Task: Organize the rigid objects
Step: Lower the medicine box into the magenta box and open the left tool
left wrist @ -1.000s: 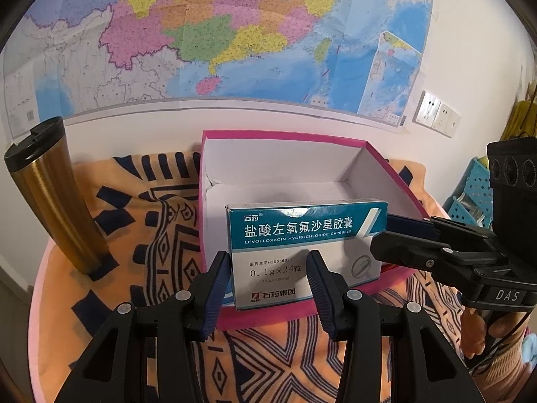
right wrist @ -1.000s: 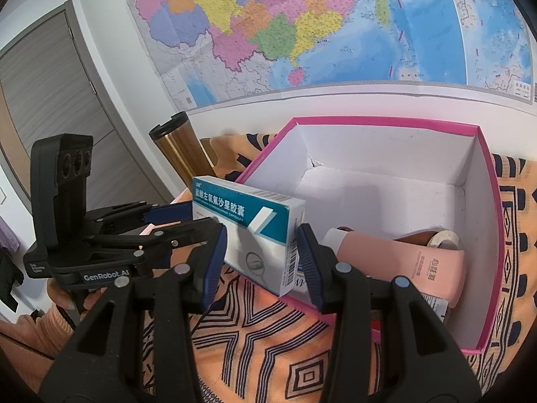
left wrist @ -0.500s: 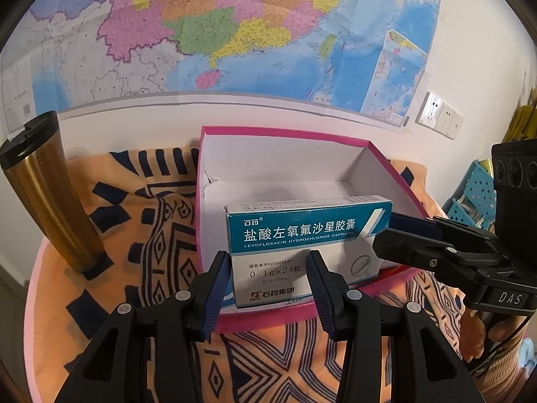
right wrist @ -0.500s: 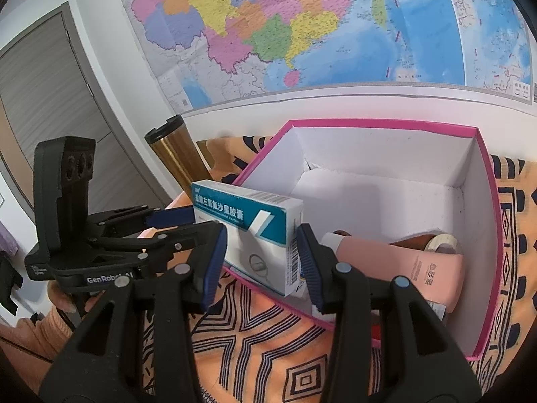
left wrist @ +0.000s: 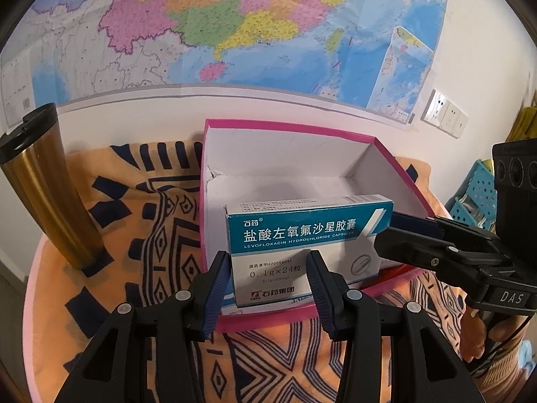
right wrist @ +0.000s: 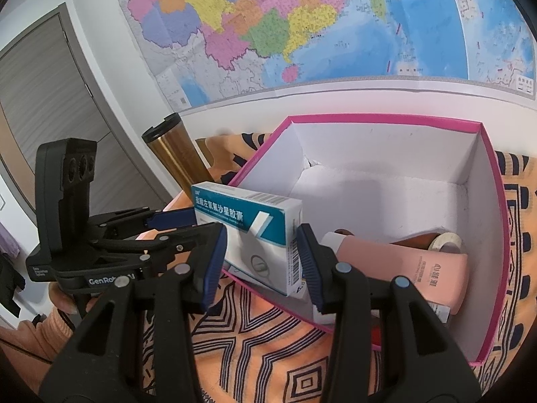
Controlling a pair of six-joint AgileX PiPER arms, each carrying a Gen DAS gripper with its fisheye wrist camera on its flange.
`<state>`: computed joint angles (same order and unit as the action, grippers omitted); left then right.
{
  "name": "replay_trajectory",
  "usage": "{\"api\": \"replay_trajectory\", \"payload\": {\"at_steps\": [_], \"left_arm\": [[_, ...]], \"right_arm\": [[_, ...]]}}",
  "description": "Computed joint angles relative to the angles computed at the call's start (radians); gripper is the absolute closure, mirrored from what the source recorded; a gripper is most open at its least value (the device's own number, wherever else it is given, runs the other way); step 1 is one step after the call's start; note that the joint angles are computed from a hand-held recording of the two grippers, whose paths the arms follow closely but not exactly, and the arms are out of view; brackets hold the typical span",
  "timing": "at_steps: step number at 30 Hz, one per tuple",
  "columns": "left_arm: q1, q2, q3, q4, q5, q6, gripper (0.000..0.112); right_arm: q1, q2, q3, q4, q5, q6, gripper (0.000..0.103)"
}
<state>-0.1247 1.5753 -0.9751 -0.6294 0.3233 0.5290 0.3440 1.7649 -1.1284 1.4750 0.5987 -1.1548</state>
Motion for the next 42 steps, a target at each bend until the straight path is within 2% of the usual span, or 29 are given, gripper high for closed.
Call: {"api": "replay_trajectory", "payload": {"at_steps": [42], "left_arm": [[-0.016,0.078,-0.065,0.139,0.009,-0.140,0.066]], "right_arm": [[-0.020,0.085,-0.080,-0.049,0.040,0.089,0.057]]}}
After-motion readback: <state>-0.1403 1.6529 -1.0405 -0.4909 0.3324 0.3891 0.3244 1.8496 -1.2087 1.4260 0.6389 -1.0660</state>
